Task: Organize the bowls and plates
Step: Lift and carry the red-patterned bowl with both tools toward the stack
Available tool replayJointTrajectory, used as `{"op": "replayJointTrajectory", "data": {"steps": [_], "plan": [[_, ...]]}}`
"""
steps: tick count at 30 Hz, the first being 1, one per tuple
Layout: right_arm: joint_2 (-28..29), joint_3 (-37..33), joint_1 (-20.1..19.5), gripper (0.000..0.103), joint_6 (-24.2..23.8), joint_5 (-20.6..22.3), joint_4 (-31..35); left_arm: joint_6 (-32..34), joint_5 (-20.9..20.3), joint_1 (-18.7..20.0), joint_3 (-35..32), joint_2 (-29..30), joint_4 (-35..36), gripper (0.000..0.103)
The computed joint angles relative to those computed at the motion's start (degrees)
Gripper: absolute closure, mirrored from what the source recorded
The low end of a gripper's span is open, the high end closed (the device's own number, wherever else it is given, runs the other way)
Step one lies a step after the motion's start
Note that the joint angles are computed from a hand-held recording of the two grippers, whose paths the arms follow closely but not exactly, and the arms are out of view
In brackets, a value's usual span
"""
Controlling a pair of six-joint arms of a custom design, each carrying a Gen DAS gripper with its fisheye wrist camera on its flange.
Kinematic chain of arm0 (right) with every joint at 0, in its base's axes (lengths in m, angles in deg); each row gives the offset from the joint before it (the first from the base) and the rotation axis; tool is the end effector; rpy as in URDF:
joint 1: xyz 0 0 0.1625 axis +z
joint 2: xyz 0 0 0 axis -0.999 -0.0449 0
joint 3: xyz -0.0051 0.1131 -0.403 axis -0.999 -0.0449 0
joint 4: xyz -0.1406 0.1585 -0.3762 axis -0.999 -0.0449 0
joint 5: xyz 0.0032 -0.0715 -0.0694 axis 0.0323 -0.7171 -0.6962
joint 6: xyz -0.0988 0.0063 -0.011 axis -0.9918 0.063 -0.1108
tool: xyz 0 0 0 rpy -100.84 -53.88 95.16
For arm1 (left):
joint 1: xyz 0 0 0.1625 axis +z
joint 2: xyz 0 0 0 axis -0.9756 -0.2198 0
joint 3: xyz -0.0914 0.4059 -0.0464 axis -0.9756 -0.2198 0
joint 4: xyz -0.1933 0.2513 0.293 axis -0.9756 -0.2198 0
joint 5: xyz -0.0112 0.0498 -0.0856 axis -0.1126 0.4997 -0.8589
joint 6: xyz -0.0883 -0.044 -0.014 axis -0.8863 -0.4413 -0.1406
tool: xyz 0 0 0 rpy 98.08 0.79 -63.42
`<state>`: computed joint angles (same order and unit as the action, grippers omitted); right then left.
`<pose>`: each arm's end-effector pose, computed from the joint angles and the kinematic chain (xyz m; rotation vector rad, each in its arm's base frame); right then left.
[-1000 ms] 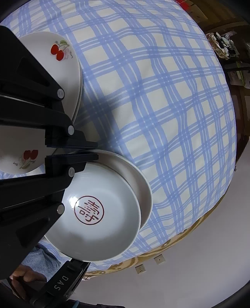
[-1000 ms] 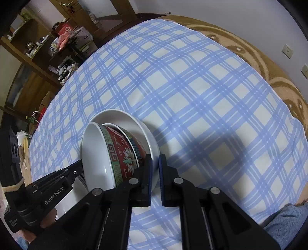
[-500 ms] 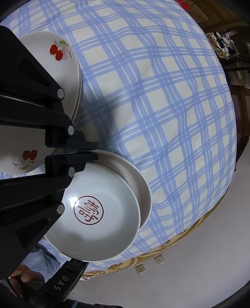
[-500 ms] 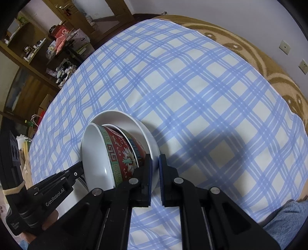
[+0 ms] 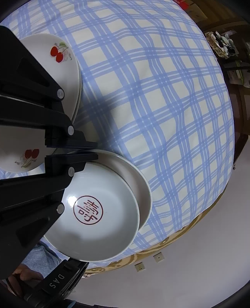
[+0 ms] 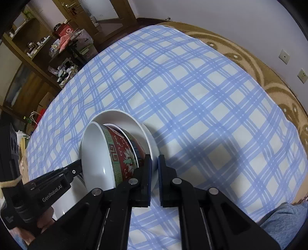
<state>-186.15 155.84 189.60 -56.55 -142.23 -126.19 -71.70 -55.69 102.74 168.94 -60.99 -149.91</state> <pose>0.1257 -0.2747 0.2767 -0.4164 -2.4038 0.7179 -0.3804 -0.3633 0.0201 0.5799 2.6479 -0.1094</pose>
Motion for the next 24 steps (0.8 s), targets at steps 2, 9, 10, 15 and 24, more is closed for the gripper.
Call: {"op": "replayJointTrajectory", "data": {"steps": [2,9,10,15,24], "plan": [[-0.17,-0.1,0.53,0.095,0.27,-0.52,0.66,0.16,-0.34,0.09,0.07,-0.21,-0.3,0.101],[-1.1,-0.73,4.28,0.095,2.9,-3.75,3.04,0.11,-0.78,-0.85,0.17,-1.14,-0.2,0.101],[-1.56,-0.68,4.41,0.095,3.28,-3.61,3.27,0.1,-0.54,-1.15,0.1,-1.35,0.07,0.101],[-2.48,-0.76,5.63,0.095,4.24,-3.57,4.95,0.11,0.19,-1.96,-0.3,-2.04,1.76,0.101],[-1.83,-2.34,11.63,0.095,10.71,-4.97,10.68,-1.11,0.8,-3.74,1.49,-6.97,5.09,0.1]]}}
